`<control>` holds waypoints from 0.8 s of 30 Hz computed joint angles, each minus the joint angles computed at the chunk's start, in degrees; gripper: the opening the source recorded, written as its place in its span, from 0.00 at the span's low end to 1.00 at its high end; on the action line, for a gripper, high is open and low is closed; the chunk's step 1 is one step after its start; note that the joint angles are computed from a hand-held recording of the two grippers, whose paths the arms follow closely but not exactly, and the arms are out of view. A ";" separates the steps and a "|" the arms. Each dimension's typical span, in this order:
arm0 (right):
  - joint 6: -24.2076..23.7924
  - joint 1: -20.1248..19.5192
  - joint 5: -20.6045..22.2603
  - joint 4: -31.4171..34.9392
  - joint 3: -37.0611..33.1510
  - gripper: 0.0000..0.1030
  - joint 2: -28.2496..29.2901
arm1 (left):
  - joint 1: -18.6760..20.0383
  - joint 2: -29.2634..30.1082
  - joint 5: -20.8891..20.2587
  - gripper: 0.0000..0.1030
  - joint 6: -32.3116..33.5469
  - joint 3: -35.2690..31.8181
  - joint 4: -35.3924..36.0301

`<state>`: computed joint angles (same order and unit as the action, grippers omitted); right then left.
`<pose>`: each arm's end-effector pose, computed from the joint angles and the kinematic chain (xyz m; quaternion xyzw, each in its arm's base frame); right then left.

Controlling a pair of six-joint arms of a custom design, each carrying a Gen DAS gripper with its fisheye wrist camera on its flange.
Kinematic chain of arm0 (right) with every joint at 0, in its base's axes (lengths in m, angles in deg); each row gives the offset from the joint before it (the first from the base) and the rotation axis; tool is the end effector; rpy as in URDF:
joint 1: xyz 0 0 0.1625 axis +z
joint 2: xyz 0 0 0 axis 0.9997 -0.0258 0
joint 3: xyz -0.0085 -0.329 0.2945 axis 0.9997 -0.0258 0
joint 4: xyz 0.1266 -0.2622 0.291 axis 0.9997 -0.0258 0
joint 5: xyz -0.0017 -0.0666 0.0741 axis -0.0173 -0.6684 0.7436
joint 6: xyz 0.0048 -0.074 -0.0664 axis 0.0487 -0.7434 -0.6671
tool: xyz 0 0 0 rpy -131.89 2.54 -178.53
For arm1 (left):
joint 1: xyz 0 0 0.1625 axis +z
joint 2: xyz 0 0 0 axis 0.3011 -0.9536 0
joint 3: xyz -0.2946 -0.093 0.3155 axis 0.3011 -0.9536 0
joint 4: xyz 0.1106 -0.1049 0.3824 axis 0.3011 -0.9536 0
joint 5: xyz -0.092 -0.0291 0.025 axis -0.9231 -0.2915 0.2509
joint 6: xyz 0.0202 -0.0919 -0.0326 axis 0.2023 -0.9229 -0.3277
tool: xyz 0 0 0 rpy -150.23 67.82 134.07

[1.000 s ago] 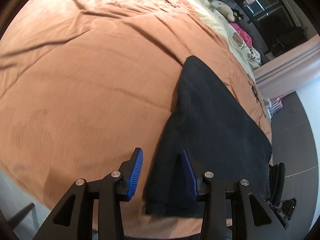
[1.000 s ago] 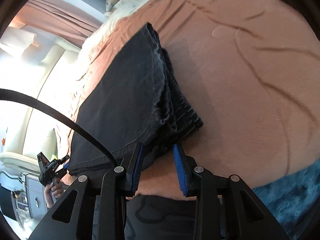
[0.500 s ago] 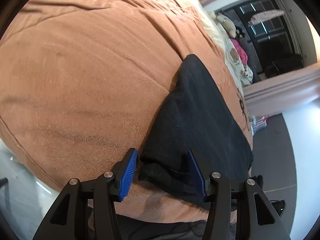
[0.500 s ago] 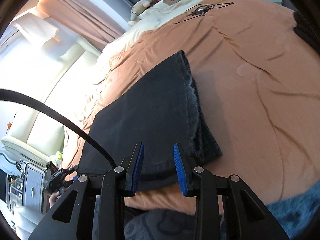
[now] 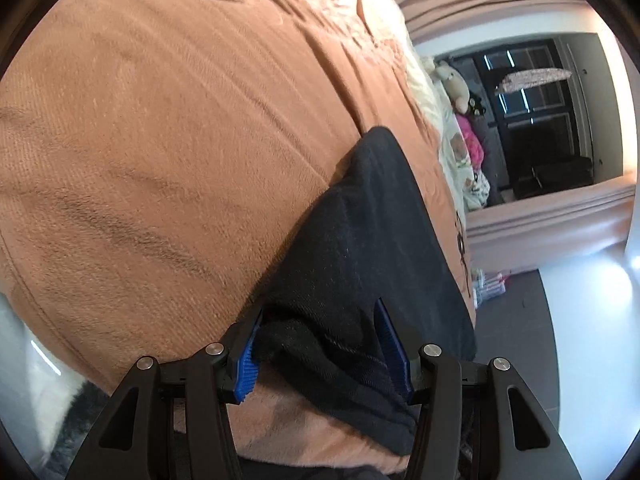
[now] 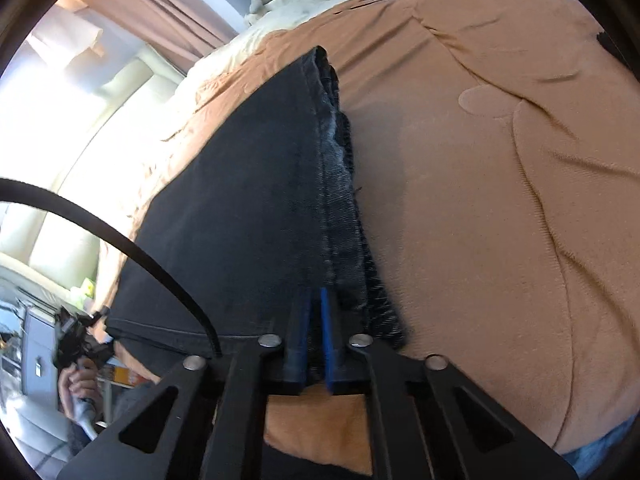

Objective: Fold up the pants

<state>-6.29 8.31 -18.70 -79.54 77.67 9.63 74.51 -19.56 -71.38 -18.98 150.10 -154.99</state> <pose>0.2040 -0.7962 0.1440 0.0629 -0.9299 0.3419 0.1196 0.1549 -0.6591 0.3561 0.1364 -0.9327 0.3304 0.0473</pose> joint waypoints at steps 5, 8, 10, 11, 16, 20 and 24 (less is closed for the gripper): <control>0.33 0.01 -0.17 0.18 1.08 0.00 -0.74 | 0.01 0.17 0.53 0.27 -1.82 0.34 -1.27; 0.59 1.70 -3.99 1.92 1.79 0.00 -1.91 | -0.30 -0.71 0.92 0.19 -0.72 1.03 -1.30; 0.56 3.01 -6.45 4.00 0.44 0.00 -1.80 | -0.75 -1.23 0.88 0.18 0.28 1.25 -1.39; 0.28 3.44 -6.54 4.59 0.48 0.00 -2.30 | -0.88 -1.34 0.72 0.17 0.47 1.25 -1.41; -2.27 5.33 -7.86 7.92 -4.11 0.00 -1.32 | -2.01 -1.85 2.58 0.17 1.74 1.64 -1.25; -3.87 6.01 -7.99 11.80 -9.91 0.00 1.04 | -1.91 -1.83 2.14 0.17 1.59 1.79 -1.57; -5.95 6.11 -9.65 16.70 -18.11 0.00 5.20 | -1.93 -1.54 3.07 0.17 1.29 1.94 -1.70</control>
<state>-12.24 14.42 -28.35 -62.85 59.56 14.83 72.58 -21.10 -68.30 -17.69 152.04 -156.68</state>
